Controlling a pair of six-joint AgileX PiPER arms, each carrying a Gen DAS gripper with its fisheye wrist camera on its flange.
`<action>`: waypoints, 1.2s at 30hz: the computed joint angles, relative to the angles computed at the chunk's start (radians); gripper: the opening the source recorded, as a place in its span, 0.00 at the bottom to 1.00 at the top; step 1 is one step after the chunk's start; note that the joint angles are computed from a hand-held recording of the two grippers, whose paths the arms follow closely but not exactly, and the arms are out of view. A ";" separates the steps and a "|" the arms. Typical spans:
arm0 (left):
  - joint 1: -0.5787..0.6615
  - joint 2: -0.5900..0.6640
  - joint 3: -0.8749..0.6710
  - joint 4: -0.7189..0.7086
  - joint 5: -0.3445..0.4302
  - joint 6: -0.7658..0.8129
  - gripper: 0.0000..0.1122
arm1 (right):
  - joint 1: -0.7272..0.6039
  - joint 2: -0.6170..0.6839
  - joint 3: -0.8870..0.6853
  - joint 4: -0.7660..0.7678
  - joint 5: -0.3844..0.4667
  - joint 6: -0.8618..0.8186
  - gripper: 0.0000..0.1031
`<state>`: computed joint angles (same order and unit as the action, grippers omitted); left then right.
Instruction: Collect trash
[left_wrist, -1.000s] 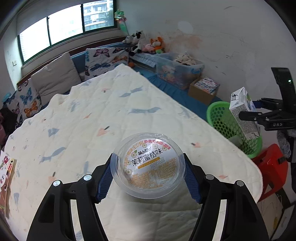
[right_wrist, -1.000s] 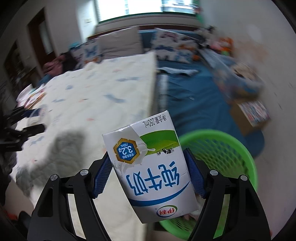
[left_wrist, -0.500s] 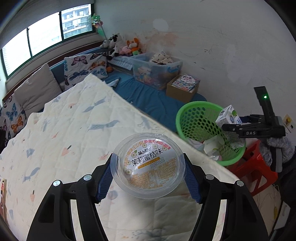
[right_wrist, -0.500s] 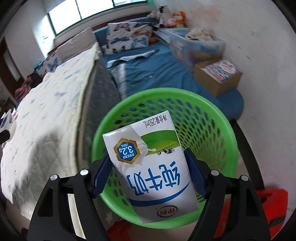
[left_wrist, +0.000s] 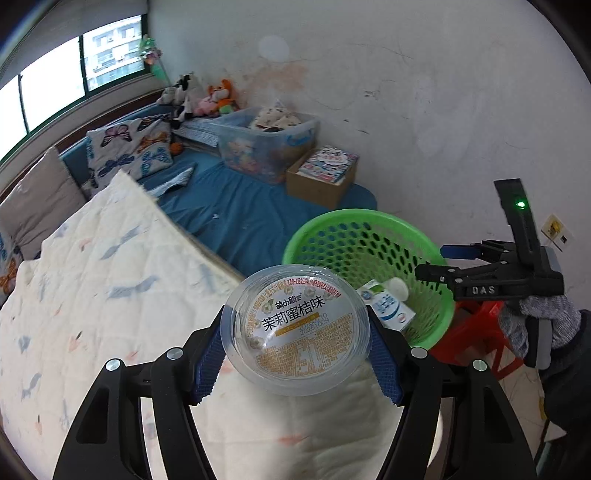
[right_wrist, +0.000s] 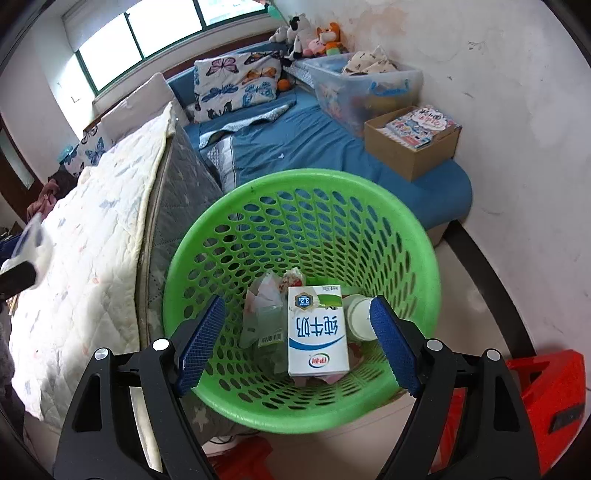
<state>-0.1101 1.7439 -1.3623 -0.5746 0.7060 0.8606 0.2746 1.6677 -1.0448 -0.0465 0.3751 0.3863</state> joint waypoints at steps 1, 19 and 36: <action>-0.019 0.009 -0.011 0.008 -0.001 -0.014 0.59 | -0.004 -0.018 0.015 0.008 -0.006 -0.007 0.78; -0.182 0.171 -0.177 0.171 0.021 -0.244 0.61 | 0.018 -0.143 0.123 -0.048 -0.036 0.046 0.78; -0.083 0.077 -0.058 0.051 -0.006 -0.148 0.75 | 0.091 -0.178 0.152 -0.196 -0.037 0.236 0.80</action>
